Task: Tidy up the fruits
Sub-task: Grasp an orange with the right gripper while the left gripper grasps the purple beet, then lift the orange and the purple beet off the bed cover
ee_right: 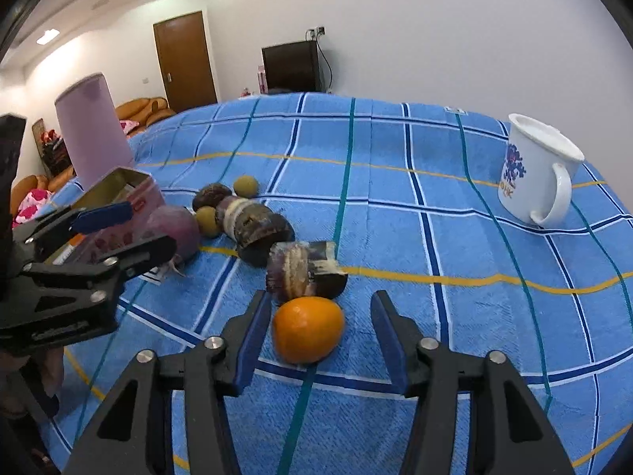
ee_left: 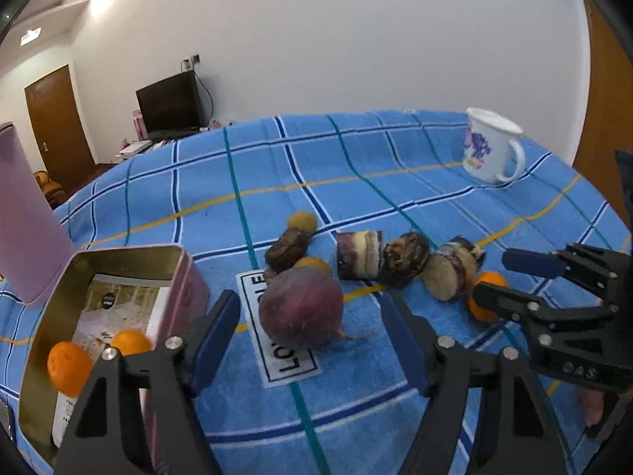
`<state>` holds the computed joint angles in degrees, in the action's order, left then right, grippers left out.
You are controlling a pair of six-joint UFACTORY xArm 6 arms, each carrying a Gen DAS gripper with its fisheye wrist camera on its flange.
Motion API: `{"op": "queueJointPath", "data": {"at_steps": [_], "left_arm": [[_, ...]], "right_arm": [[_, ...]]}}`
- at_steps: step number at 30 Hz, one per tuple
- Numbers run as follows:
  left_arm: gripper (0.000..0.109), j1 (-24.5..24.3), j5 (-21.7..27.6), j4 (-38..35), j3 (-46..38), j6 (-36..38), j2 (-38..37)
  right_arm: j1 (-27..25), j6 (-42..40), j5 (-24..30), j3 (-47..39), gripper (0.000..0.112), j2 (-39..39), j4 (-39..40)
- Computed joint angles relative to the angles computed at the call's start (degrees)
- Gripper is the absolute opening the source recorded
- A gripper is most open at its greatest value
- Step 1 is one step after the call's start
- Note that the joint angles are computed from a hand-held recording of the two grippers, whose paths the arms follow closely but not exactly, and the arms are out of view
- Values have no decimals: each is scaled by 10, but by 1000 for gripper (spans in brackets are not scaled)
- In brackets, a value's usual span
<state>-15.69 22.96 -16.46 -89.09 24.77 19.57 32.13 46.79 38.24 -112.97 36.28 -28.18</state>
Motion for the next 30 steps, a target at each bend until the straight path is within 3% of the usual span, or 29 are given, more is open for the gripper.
{"op": "queueJointPath", "data": {"at_steps": [4,7,11,17,30], "left_arm": [[70,3,39,22,-40,-33,32],[56,7,80,27,-78,-47,56],[55,9,98,24,-103,-50,71],[54,9,93,-4,-76,-14,51],[54,8,28,-100,10,63,-9]], "right_arm": [[1,-36,4,-16,51,12,31],[5,-47,14,-30,46,20,32],[9,-54,25,-43,42,27,31],[4,-39,-5,-15,42,13,41],[12,64,-52,14,42,-9,-76]]}}
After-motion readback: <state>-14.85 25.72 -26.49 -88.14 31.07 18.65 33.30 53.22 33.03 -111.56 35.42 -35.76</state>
